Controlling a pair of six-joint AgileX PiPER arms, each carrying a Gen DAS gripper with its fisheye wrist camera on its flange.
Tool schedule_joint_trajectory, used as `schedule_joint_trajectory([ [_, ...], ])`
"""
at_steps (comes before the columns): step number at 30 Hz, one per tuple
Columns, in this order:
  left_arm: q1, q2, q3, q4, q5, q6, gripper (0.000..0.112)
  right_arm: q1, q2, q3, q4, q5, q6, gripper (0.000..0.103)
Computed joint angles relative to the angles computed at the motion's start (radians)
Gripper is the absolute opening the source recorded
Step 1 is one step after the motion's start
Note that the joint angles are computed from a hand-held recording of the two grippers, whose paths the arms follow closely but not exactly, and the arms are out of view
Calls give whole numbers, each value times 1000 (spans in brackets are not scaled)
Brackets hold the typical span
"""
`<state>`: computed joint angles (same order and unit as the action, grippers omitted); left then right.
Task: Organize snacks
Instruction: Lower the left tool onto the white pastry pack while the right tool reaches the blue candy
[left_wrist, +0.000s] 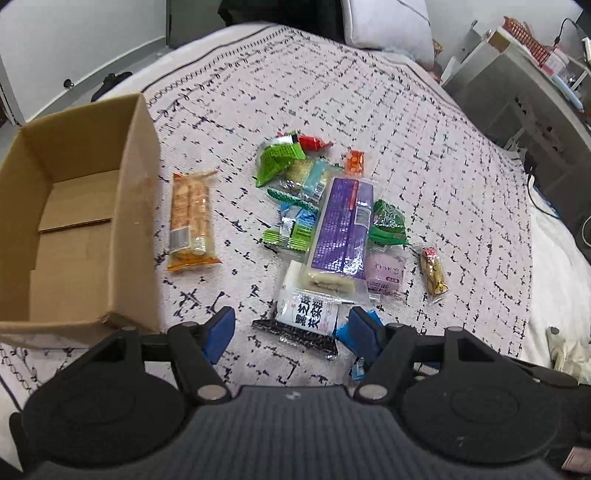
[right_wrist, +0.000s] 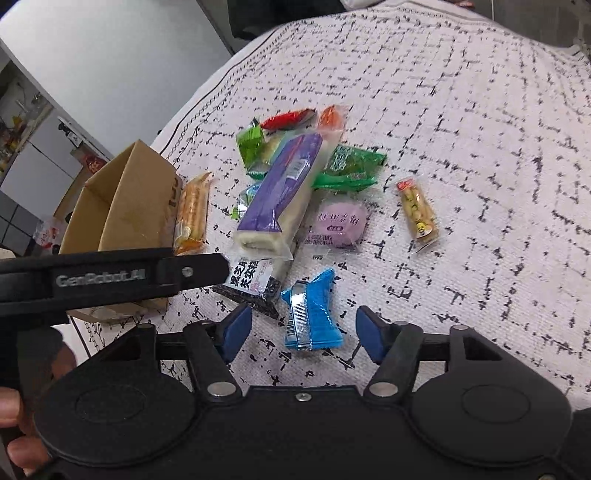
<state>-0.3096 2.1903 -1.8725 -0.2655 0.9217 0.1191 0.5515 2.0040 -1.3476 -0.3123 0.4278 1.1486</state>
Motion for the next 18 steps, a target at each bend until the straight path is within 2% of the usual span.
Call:
schedule_joint_trajectory([
  [8, -28, 126, -153, 25, 88, -22, 67, -51, 64, -46, 217, -19, -199, 56],
  [11, -37, 162, -191, 36, 107, -31, 67, -68, 85, -61, 279, -16, -253, 48],
  [14, -44, 192, -225, 53, 120, -46, 67, -72, 101, -76, 289, -3, -266, 32],
  [18, -49, 224, -260, 71, 130, -55, 67, -76, 104, -71, 307, -20, -282, 30],
])
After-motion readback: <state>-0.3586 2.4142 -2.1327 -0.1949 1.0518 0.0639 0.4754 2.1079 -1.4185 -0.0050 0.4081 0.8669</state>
